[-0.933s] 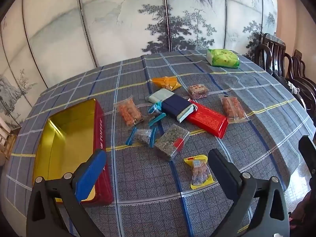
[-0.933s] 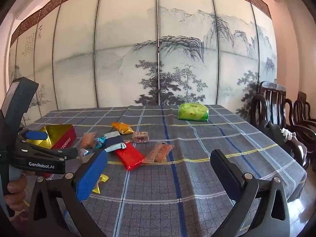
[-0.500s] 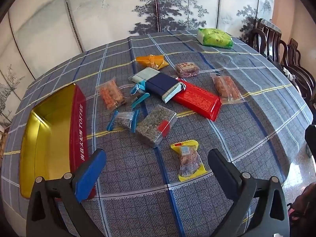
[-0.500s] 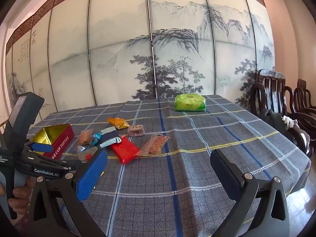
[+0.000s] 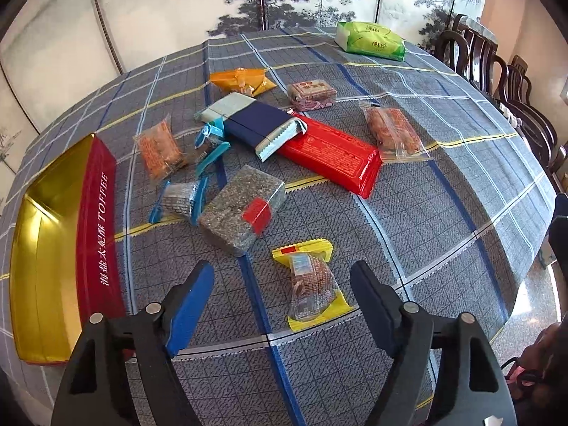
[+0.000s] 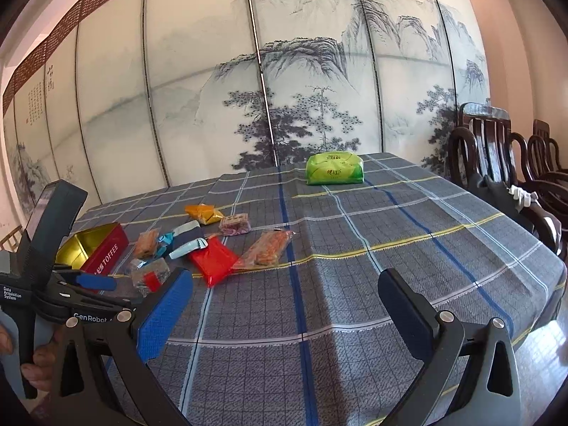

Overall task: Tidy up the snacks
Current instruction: 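Reach the left gripper to the yellow-wrapped snack packet and grasp it, then lift the yellow packet with the left gripper and carry it over the gold tin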

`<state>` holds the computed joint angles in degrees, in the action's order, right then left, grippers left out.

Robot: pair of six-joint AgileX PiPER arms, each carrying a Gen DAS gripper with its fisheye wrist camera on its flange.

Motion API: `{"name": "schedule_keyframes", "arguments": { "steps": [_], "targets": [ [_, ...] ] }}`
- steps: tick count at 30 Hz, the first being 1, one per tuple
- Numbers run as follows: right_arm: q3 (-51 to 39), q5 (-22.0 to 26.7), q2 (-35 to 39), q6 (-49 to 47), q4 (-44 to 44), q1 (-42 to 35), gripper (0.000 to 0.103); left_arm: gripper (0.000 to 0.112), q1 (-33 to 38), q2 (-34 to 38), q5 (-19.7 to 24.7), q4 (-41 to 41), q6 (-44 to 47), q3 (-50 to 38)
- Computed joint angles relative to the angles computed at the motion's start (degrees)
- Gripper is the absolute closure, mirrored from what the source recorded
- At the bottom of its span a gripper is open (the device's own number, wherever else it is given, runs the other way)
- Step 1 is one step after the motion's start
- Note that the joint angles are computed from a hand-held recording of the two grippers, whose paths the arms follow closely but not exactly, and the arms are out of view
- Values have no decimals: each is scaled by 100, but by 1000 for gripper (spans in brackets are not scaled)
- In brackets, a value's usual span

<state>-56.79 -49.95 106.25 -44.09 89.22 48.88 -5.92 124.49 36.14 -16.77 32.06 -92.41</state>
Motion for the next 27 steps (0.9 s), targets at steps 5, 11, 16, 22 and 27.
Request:
{"name": "schedule_keyframes", "arguments": {
  "steps": [5,11,16,22,27],
  "targets": [
    [95,183,-24,159,-99,-160,0,39,-43,249,155,79,-241,-290],
    [264,327,-19,444,-283,-289,0,39,-163,388,244,225,-431,-454],
    [321,429,-21,557,-350,-380,0,39,-208,473,308,238,-379,-505],
    [372,480,-25,637,-391,-404,0,80,-56,300,-202,-583,601,-25],
    [375,531,-36,682,-389,-449,0,92,46,181,-166,-874,1040,132]
  ]
}}
